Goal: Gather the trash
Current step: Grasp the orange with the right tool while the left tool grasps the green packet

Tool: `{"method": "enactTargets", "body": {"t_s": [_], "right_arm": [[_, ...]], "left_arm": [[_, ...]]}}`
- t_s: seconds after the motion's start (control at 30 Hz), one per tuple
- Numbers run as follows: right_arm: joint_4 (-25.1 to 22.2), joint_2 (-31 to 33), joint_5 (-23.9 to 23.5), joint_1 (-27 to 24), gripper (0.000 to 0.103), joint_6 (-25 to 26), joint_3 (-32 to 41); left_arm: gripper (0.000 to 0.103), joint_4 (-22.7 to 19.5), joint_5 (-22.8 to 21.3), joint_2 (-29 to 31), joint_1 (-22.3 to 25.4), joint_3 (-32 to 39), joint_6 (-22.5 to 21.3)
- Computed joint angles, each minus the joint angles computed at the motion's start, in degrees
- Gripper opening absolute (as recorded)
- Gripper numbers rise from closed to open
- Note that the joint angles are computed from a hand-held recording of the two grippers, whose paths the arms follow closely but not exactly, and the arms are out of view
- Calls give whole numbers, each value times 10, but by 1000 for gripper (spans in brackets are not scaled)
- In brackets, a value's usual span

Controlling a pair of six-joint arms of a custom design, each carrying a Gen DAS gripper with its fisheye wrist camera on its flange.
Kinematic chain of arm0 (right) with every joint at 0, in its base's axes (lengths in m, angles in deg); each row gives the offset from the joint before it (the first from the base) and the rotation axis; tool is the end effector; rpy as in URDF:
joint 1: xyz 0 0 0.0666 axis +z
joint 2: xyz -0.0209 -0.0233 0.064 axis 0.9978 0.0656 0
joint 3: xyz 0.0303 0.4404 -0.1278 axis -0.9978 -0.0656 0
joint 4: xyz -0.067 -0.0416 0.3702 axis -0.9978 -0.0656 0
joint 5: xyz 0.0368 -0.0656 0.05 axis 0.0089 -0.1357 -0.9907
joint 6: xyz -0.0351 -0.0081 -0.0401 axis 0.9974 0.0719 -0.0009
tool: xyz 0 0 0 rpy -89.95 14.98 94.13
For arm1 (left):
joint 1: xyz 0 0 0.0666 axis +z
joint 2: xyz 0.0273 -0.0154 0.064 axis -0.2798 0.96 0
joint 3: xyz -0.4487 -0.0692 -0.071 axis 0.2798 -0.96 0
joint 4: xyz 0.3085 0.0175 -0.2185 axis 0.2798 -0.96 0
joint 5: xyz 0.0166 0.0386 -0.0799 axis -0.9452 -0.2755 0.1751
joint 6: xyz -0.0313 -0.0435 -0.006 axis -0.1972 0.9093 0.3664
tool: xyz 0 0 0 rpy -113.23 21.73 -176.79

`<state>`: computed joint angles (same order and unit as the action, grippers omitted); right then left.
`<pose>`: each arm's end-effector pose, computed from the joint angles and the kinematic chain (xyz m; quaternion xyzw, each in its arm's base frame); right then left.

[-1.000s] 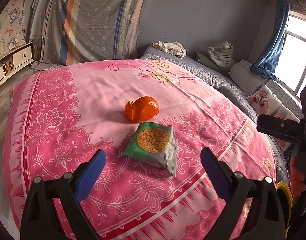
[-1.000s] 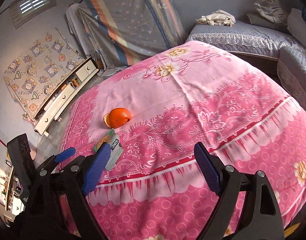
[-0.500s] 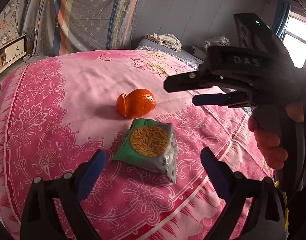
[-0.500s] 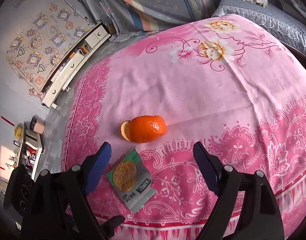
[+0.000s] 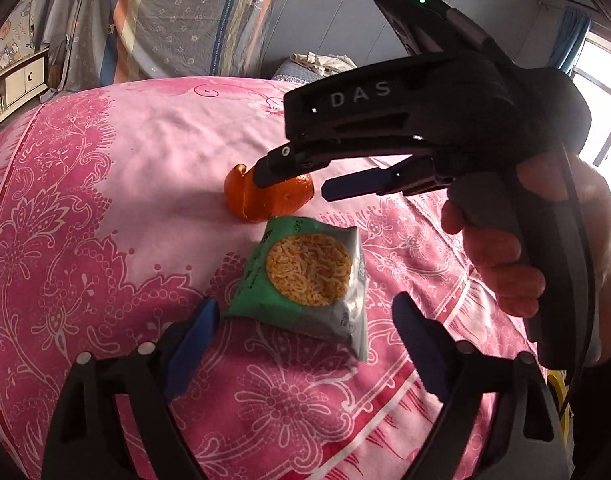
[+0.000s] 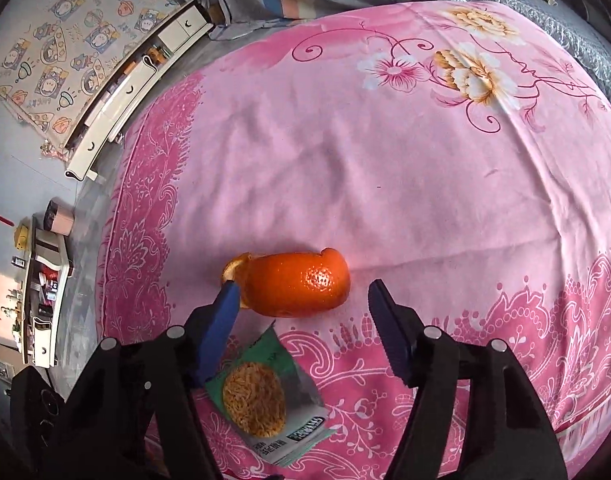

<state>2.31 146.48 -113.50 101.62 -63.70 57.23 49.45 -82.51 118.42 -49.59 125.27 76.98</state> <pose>0.6775 0.2009 0.3418 -0.3077 0.9243 0.2027 0.0994 0.4865 -0.3100 0.3041 -0.1232 0.9055 -0.1492 0.3776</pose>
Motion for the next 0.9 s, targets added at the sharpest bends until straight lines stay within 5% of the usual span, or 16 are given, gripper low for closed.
{"method": "enactTargets", "body": {"t_s": [0.27,0.4,0.5,0.73,0.9], "right_arm": [[-29,16,3,6,46,-1,29],[-35,19,7,6,42,-4,37],[-28,17,5,7,41,-10,35],[-19,9,-35,-5,39,-26,40],[-26,10,-72,-24,39,-45,70]], "left_arm": [[50,-15,6,8,2,12,-2],[23,-23,13,13,0,20,-16],[20,-31,11,18,-2,26,-23],[23,-2,8,-12,-8,-3,-22],[76,4,-25,-28,-19,-4,-24]]}}
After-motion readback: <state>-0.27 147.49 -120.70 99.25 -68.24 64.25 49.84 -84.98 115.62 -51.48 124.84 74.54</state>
